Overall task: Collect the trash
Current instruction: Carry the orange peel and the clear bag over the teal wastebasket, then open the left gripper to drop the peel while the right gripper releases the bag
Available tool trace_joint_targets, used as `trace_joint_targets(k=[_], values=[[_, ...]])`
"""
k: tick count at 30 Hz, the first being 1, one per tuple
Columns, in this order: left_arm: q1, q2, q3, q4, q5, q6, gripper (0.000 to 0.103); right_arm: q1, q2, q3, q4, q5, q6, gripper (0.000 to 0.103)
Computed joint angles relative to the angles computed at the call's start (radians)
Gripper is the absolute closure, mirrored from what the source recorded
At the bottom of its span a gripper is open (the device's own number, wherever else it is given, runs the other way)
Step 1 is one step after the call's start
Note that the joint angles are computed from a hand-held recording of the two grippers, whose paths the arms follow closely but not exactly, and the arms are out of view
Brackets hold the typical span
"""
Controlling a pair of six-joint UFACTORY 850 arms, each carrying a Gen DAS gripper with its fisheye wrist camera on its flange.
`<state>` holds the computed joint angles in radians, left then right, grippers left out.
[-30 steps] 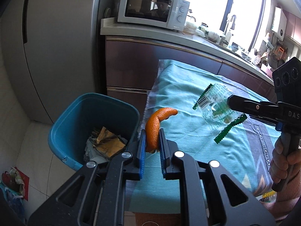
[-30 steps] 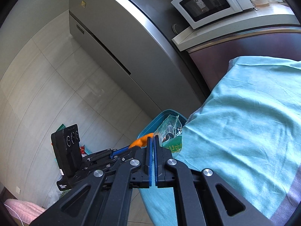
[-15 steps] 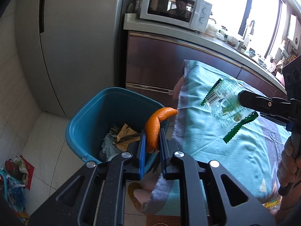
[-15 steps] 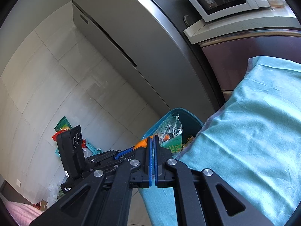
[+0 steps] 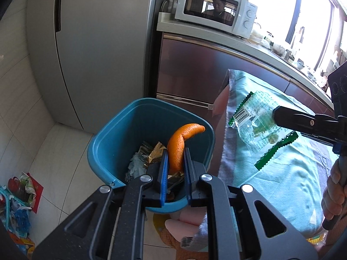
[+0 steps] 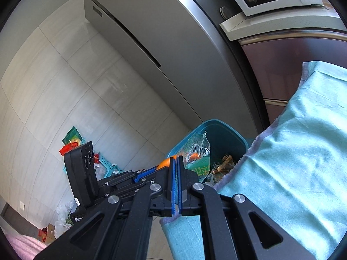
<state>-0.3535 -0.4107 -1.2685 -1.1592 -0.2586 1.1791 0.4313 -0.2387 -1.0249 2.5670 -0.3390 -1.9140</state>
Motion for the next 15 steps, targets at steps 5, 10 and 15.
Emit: trace_joint_targets(k=[5, 10, 15], values=[[0.001, -0.014, -0.012, 0.035, 0.017, -0.043, 0.089, 0.003, -0.021, -0.025, -0.019, 0.013, 0.015, 0.102], [-0.002, -0.032, -0.027, 0.072, 0.031, -0.092, 0.089, 0.003, -0.044, -0.053, -0.063, 0.025, 0.055, 0.102], [0.001, -0.048, -0.038, 0.093, 0.034, -0.12, 0.089, 0.004, -0.063, -0.077, -0.12, 0.035, 0.109, 0.102]])
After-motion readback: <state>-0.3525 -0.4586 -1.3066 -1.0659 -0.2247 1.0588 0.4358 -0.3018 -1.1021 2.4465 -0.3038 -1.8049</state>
